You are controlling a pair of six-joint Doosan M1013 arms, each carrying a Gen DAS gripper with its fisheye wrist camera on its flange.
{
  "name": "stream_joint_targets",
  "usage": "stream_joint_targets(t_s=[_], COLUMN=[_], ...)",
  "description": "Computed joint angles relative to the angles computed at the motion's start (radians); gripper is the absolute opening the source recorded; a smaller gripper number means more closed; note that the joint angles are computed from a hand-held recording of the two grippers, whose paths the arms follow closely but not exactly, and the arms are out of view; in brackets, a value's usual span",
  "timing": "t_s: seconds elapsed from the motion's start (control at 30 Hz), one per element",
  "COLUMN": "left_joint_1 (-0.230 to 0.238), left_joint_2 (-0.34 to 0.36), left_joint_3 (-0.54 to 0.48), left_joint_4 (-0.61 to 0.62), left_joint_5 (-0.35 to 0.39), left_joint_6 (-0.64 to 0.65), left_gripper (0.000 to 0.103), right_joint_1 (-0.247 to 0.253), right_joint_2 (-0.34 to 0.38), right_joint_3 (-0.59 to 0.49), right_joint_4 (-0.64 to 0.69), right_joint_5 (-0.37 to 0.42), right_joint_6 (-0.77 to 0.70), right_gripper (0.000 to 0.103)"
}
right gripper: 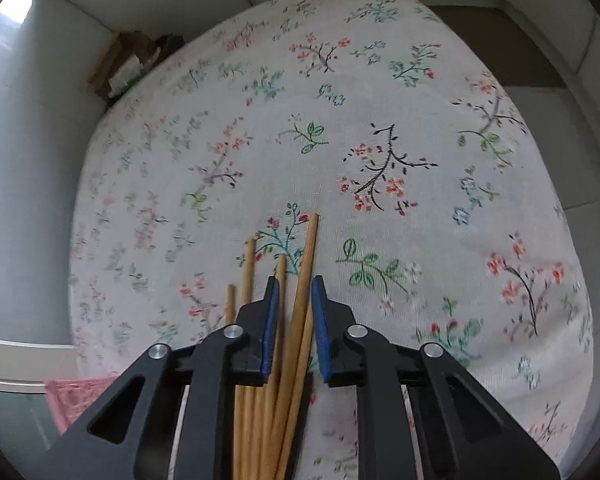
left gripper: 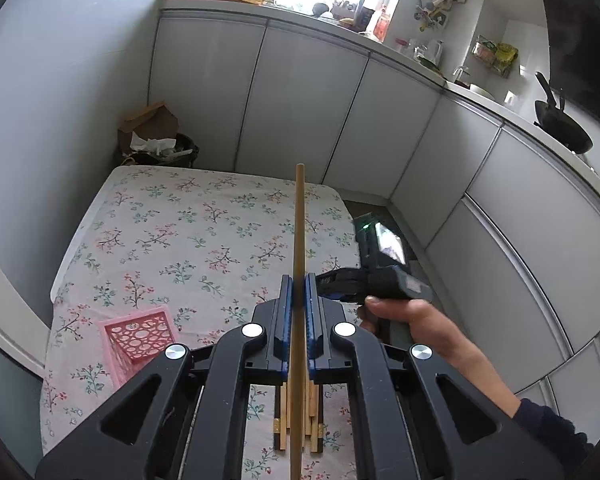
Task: Organize utensils
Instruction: 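Lift chopsticks upright and drop them into the pink holder with both grippers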
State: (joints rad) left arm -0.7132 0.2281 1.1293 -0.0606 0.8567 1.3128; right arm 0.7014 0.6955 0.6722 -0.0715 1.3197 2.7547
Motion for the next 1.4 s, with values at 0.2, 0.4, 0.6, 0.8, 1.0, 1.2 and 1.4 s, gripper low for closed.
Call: stream_joint_targets(t_s=[0.2, 0.4, 0.6, 0.8, 1.0, 1.2, 1.4], left_joint_1=[0.005, 0.012, 0.023, 0.047, 0.061, 0.057, 0.063], left_joint_2=[-0.003, -0.017, -0.045, -0.089, -0.117, -0.114, -0.085], left_joint_3=[0.004, 0.018, 0.041, 0.081, 0.123, 0.187, 0.184], left_joint_4=[-0.001, -0.008, -0.011, 0.008, 0.201, 0.577, 0.572], left_joint_5=[-0.012, -0.044, -0.102, -0.21, -0.314, -0.452, -0.41], left_joint_6=[-0.001, 0.007, 0.004, -0.02, -0.192, -0.519, -0.463], left_gripper=[0.005, 0.005, 0.005, 0.005, 0.005, 0.005, 0.005], right_joint_1=[0.01, 0.04, 0.085, 0.143, 0.2, 0.235, 0.255], right_joint_2=[-0.009, -0.046, -0.112, -0.133, -0.098, -0.092, -0.052], right_joint_3=[-0.004, 0.003, 0.034, -0.012, -0.11, -0.118, -0.163], right_joint_4=[-0.04, -0.116, -0.224, -0.387, -0.544, -0.683, -0.796], right_joint_5=[0.004, -0.027, -0.082, -0.108, -0.1, -0.225, -0.242], right_joint_6=[-0.007, -0.037, -0.01, -0.009, -0.055, -0.021, 0.012], right_gripper=[0.007, 0.006, 0.005, 0.005, 0.005, 0.006, 0.006])
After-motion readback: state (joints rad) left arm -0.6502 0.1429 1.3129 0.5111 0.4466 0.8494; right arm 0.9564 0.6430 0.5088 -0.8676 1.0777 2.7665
